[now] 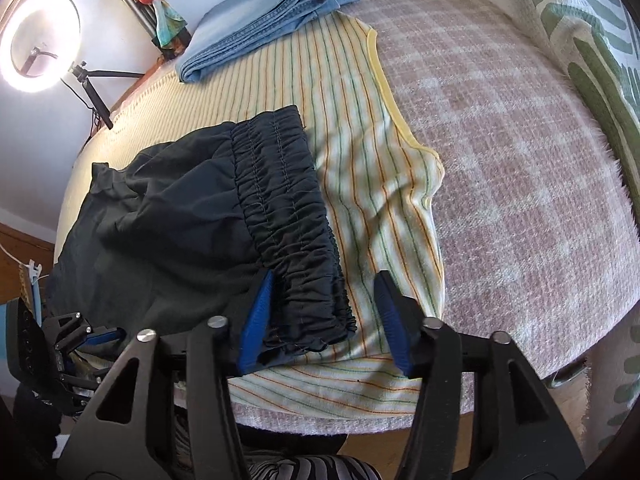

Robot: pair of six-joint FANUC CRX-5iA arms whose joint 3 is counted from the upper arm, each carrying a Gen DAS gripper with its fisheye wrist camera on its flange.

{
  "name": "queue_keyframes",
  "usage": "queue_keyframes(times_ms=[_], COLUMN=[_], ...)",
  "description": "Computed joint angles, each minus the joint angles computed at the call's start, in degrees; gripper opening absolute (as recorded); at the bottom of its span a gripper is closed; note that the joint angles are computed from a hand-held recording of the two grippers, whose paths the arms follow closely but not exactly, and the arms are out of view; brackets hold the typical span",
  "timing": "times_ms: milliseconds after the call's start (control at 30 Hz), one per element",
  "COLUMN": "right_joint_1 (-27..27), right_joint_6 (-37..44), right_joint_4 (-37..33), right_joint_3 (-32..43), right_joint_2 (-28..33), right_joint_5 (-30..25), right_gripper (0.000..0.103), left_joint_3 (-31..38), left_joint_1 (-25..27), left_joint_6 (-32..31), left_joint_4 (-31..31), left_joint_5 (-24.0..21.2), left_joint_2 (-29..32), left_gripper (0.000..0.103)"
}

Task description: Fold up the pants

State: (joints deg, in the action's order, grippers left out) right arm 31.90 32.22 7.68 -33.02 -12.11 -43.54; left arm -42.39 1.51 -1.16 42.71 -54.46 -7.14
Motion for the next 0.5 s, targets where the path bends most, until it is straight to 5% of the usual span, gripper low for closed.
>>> queue_keyframes(times_ms=[233, 333, 433, 500], right_joint_1=[1.64, 2.22, 2.62, 3.66], right_joint_6=[-4.14, 0.2, 2.89, 2.89], right_joint_4=[4.42, 3.46, 3.45, 6.49], right_joint_3=[-1.97, 0.35, 2.85, 3.38], right_joint_2=[-4.56, -2.26, 1.02, 1.39], right_joint_5=[1.23, -3.38, -7.64, -9.29], right_gripper=[0.019, 0.019, 0.027, 0.042], left_joint_3=[3.5, 3.77, 3.58, 3.86], left_joint_1=[4.73, 5.19, 4.02, 5.1], left_joint_6=[0.76, 0.23, 2.23, 3.22], left_joint_4=[2.96, 0.65, -3.12, -2.77], left_joint_5=[-11.4, -12.9, -9.37, -10.85], left_joint_2=[2.02, 1.91, 1.98, 2.28], left_gripper=[0.003, 0.003, 0.003, 0.015])
